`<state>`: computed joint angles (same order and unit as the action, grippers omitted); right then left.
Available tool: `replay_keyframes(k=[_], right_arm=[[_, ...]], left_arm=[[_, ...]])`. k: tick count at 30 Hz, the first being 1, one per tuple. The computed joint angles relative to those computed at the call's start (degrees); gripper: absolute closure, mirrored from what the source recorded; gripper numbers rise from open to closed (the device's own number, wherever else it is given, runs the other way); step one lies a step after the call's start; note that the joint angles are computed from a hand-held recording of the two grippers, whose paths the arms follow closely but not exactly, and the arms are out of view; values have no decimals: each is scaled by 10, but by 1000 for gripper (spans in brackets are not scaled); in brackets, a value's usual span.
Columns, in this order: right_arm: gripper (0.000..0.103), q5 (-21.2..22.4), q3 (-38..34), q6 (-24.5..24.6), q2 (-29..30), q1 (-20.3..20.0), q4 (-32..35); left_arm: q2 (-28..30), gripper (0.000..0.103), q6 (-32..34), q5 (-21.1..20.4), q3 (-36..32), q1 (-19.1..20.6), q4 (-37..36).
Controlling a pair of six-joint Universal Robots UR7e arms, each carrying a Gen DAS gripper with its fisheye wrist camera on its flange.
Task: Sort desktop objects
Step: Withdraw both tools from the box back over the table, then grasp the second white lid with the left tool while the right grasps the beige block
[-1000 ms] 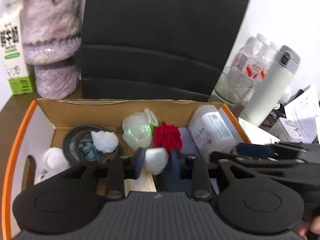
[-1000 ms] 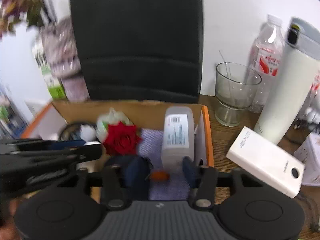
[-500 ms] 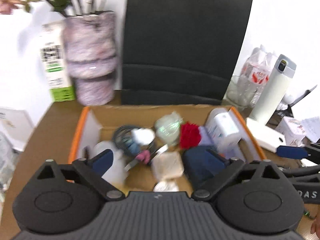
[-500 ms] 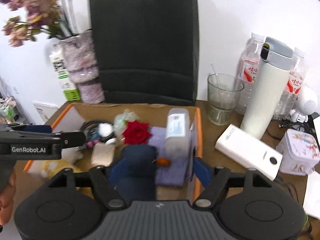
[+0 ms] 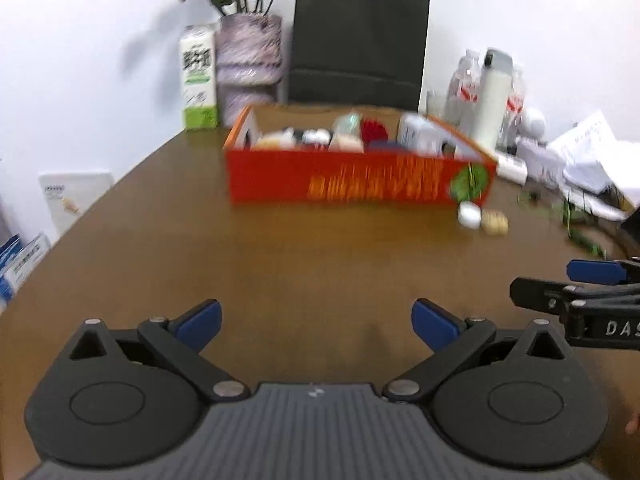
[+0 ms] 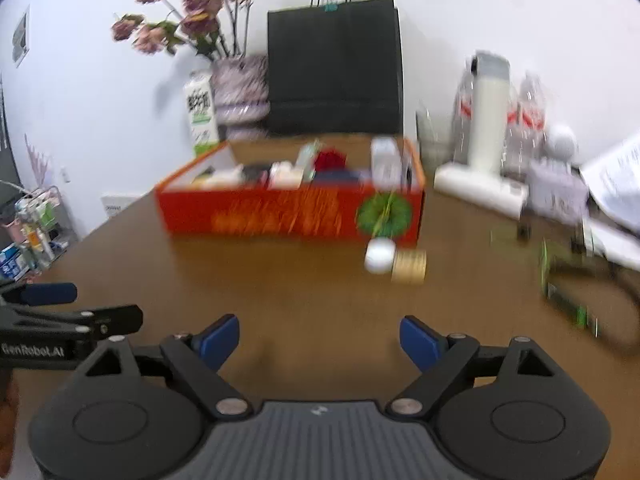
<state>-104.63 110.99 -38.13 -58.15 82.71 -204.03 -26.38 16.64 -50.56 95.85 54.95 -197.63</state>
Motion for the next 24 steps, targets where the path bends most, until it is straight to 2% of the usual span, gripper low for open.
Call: replay_keyframes(k=[4,8,12,17,19,22,24], right_arm=[[16,3,86,-16,-9,-7,-84],[15,25,149,-19,-20,-15,-148],[15,29,169,-29,-16,-19,-177],[17,22,138,-13,-28,-21,-133],[18,5,98,-30,-24,-19,-101],[25,-11,12,-55,1,-21,-56],[39,-12,-59,-44,19,-27,10]], left_arm=[[-23,0,-7,18,79,-12,-47],[-34,0,5,20,121,-19,-111],[-42,0,-13,10,126,-17,-80],[-36,0,-7,-21,106,-12,-63],[-29,0,0,-31,80,-9,-45],[-13,0,11,-63,31,0,-14],[5,0,22,-80,-7,6,-4]])
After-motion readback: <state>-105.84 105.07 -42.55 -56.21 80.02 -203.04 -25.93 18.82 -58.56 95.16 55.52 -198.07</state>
